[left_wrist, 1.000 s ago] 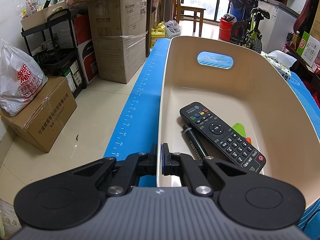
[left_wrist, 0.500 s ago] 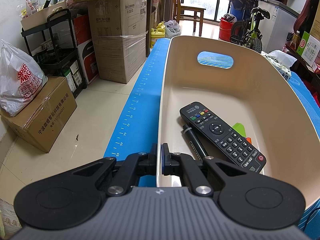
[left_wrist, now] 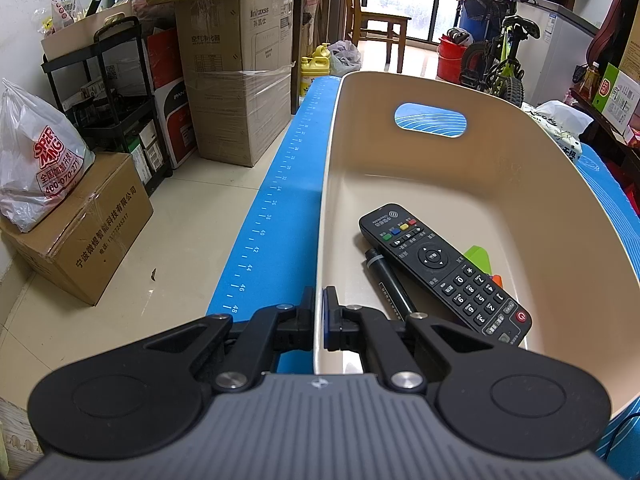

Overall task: Organize rigid objects
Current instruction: 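Move the right gripper back to the mat and grasp the green round tin, then carry the green tin over the beige bin and release it inside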

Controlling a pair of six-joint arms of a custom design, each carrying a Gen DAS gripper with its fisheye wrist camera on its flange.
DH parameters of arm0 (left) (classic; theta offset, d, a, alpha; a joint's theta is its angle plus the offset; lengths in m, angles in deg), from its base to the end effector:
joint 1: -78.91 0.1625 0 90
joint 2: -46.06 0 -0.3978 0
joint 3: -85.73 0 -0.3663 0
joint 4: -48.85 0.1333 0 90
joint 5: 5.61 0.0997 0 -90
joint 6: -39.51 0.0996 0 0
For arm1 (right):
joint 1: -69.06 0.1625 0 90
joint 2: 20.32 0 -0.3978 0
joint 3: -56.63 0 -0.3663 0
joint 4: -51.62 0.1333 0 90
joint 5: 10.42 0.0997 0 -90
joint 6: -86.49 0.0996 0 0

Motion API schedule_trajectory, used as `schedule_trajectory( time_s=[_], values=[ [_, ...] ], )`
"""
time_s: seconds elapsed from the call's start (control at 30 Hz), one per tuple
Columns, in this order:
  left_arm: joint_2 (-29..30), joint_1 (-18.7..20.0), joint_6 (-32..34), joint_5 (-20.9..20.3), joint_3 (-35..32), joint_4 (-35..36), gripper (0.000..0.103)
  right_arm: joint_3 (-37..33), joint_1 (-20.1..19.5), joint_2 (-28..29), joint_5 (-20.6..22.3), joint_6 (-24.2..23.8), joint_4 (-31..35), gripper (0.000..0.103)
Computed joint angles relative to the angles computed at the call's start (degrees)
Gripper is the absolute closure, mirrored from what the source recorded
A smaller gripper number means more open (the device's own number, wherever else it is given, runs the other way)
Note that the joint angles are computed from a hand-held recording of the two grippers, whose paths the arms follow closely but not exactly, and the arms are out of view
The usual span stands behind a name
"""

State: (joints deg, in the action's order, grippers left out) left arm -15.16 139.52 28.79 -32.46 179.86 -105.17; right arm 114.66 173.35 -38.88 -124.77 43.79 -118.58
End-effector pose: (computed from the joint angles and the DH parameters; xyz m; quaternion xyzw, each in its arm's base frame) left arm -0.1046 -0.6385 0.3251 -0.0054 0.8327 -0.3876 0.3955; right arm 0.2855 -0.7473 0.0526 0.3727 -0.8404 0.2813 0.2751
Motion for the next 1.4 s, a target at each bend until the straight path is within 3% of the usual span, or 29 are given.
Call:
schedule_trajectory(
  time_s=[0.3, 0.57, 0.83, 1.13, 1.4],
  values=[
    [0.0, 0.0, 0.0, 0.0, 0.0, 0.0, 0.099, 0.8, 1.6, -1.4, 2.7, -0.9, -3.9, 0.050],
    [0.1, 0.0, 0.0, -0.1, 0.0, -0.1, 0.099, 0.8, 3.8, -2.0, 7.8, -2.8, -8.6, 0.050],
    [0.1, 0.0, 0.0, 0.0, 0.0, -0.2, 0.099, -1.7, 5.9, -0.6, 10.9, -5.6, -7.3, 0.050],
    [0.2, 0.0, 0.0, 0.0, 0.0, -0.2, 0.099, -12.1, 8.7, 5.4, 9.0, -8.7, 3.4, 0.050],
    [0.2, 0.0, 0.0, 0.0, 0.0, -0.2, 0.099, -24.3, 10.2, 11.4, 4.0, -9.4, 18.7, 0.050]
  ],
)
